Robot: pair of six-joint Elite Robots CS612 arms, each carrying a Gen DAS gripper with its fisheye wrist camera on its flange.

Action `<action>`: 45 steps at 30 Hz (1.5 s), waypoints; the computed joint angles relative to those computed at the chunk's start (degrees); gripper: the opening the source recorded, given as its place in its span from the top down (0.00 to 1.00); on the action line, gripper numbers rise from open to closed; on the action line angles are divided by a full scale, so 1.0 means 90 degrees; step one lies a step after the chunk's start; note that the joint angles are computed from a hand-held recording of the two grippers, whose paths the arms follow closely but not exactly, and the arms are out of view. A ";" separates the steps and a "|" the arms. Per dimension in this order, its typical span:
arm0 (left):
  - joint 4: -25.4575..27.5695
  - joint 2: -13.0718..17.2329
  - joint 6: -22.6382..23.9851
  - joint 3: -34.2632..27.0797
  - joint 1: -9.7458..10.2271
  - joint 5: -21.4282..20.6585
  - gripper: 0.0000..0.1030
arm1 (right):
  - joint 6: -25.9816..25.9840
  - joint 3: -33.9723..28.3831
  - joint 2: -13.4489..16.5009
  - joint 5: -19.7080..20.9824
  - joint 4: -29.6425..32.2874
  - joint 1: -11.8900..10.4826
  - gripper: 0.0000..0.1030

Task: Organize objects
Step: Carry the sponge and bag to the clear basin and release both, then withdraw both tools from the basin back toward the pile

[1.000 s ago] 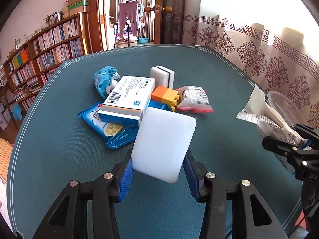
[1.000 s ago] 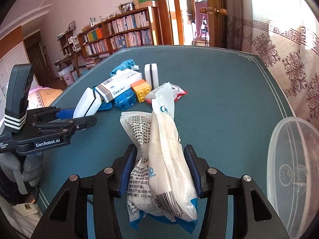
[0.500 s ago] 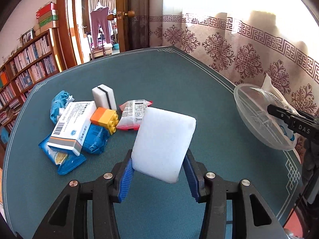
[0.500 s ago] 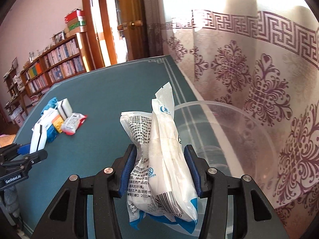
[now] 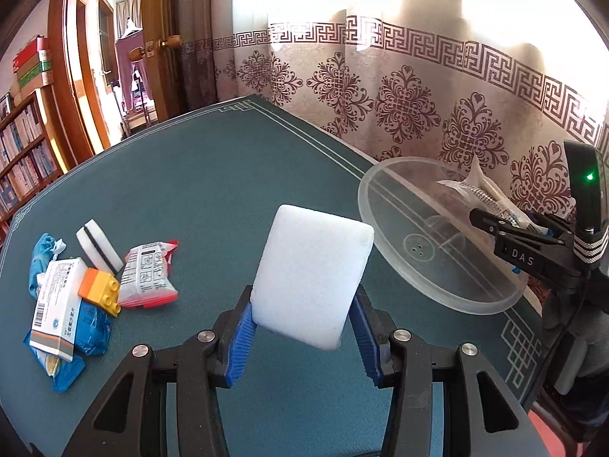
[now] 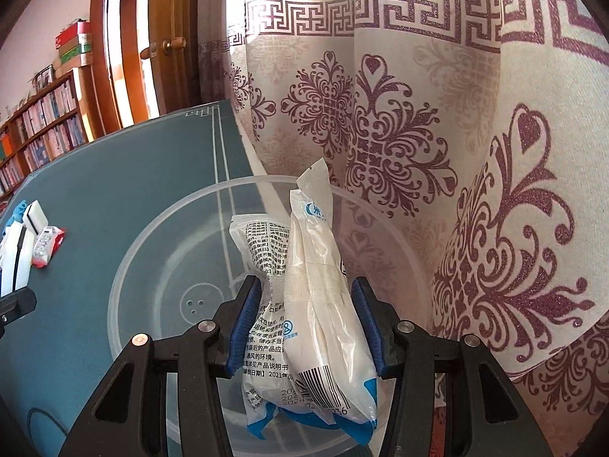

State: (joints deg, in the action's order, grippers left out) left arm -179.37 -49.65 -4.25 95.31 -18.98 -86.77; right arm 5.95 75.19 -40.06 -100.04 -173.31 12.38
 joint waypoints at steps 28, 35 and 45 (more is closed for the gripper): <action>0.0722 0.0479 0.0221 -0.0990 -0.0149 -0.1051 0.48 | 0.0164 0.0250 -0.0090 -0.0099 -0.0842 0.0025 0.39; 0.0722 0.0571 0.0082 -0.1081 -0.0144 -0.1103 0.16 | 0.0230 0.0259 -0.0090 -0.0096 -0.0865 0.0012 0.39; 0.0550 0.0550 0.0092 -0.0963 -0.0180 -0.0629 0.16 | 0.0205 0.0256 -0.0086 -0.0085 -0.0848 0.0025 0.39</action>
